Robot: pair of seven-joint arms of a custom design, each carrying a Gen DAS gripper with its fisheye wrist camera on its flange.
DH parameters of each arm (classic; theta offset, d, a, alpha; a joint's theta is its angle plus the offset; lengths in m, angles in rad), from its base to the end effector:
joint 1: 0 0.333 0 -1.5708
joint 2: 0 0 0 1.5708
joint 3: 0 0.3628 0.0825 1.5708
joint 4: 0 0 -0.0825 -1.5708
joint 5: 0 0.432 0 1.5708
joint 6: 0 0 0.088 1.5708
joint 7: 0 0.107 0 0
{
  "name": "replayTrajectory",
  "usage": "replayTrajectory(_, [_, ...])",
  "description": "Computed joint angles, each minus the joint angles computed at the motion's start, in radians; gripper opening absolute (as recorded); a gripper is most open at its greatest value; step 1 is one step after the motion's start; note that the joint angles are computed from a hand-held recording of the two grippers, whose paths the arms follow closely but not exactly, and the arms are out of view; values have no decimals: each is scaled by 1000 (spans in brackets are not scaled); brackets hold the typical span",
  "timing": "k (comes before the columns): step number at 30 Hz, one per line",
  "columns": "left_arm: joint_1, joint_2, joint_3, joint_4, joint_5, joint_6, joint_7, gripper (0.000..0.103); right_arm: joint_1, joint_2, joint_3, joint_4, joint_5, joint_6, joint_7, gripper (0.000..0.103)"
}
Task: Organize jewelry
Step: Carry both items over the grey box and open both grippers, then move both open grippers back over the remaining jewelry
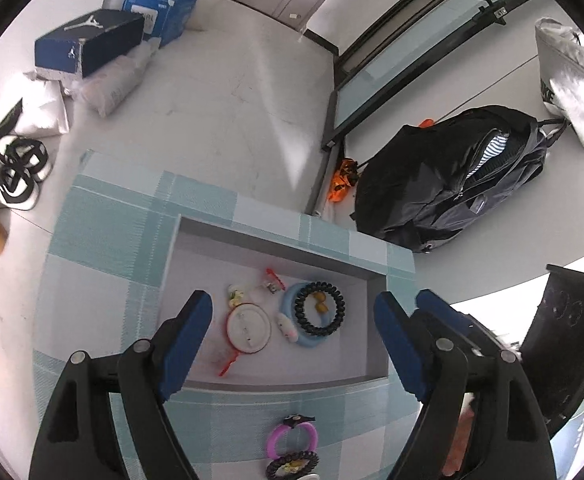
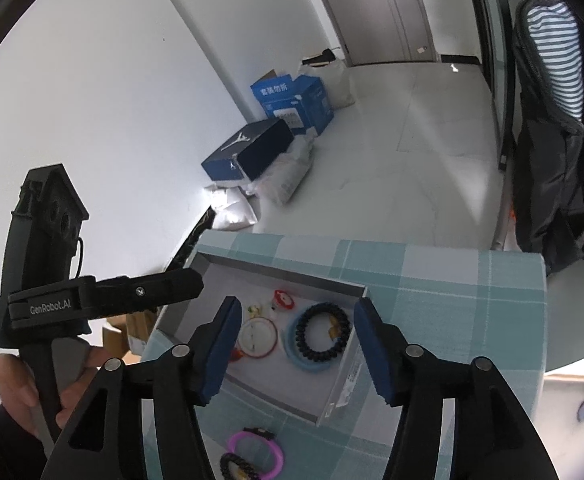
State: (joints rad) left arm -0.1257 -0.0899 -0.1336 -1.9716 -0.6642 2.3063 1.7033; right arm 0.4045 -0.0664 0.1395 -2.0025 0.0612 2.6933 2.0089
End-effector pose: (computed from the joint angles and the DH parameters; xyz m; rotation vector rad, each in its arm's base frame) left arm 0.5876 -0.1716 0.5903 1.9475 -2.0376 0.9983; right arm 0.5379 0.3257 0.6054 -1.7487 1.6392 -0.2315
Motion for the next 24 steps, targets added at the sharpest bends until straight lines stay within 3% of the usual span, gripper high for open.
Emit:
replayTrajectory(14, [-24,-98,-18,-112,231,135,-77,80,-10,-65,17,-60,-85,38,95,79])
replayTrajectory(24, [-57,-193,-32,-211,391,202,-128,80,-19,-130,44,-124,-170,82,151,86])
